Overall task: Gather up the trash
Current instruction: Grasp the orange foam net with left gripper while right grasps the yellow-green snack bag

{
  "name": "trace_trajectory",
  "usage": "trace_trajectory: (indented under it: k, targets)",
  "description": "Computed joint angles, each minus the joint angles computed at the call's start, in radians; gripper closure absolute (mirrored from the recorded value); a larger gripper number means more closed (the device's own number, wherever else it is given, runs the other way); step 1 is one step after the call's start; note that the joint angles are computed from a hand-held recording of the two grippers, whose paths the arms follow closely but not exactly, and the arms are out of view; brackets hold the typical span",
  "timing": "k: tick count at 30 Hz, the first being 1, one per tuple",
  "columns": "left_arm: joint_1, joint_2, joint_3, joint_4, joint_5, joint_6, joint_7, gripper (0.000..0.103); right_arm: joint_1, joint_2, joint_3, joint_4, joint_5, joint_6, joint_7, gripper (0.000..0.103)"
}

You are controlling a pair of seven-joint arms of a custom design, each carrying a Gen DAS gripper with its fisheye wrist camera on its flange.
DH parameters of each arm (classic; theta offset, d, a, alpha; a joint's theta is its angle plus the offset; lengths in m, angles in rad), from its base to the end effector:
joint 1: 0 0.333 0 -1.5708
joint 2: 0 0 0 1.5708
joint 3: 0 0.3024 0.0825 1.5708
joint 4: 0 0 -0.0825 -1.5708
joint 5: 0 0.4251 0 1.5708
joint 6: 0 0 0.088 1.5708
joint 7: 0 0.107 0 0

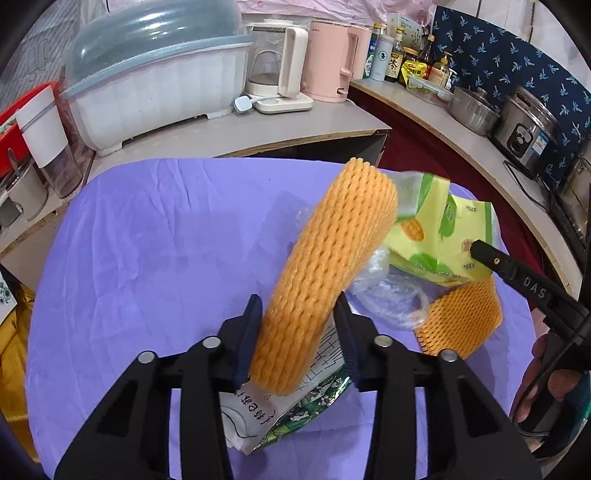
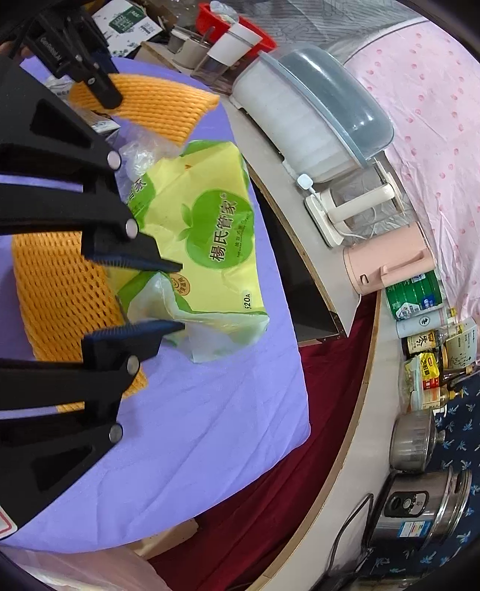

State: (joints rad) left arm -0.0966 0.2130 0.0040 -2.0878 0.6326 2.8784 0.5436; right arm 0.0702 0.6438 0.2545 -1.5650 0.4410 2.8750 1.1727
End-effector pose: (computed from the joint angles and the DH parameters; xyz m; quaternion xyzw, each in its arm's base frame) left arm 0.6352 -0.0930 0.3393 -0.7824 0.5366 -0.2272 0.2198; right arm 0.7473 0.1889 0.3129 -0.7293 0.5773 -0.1049 0.3519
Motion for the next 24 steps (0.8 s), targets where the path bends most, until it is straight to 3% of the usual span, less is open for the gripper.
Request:
trace_trajectory:
  k: [5, 11, 18, 24]
  targets:
    - [-0.021, -0.048, 0.013, -0.016, 0.105, -0.021, -0.099, 0.078, -0.04, -0.052, 0.048, -0.061, 0.036, 0.048, -0.059, 0.091]
    - [0.002, -0.132, -0.036, -0.049, 0.182, -0.044, -0.163, 0.079, -0.115, -0.15, 0.122, -0.144, 0.15, 0.094, -0.17, 0.093]
    - [0.022, -0.216, -0.116, -0.064, 0.231, -0.064, -0.199, 0.079, -0.219, -0.301, 0.199, -0.254, 0.411, 0.127, -0.398, 0.093]
    - [0.007, -0.255, -0.179, -0.051, 0.256, -0.09, -0.211, 0.079, -0.272, -0.422, 0.19, -0.324, 0.641, 0.111, -0.57, 0.093]
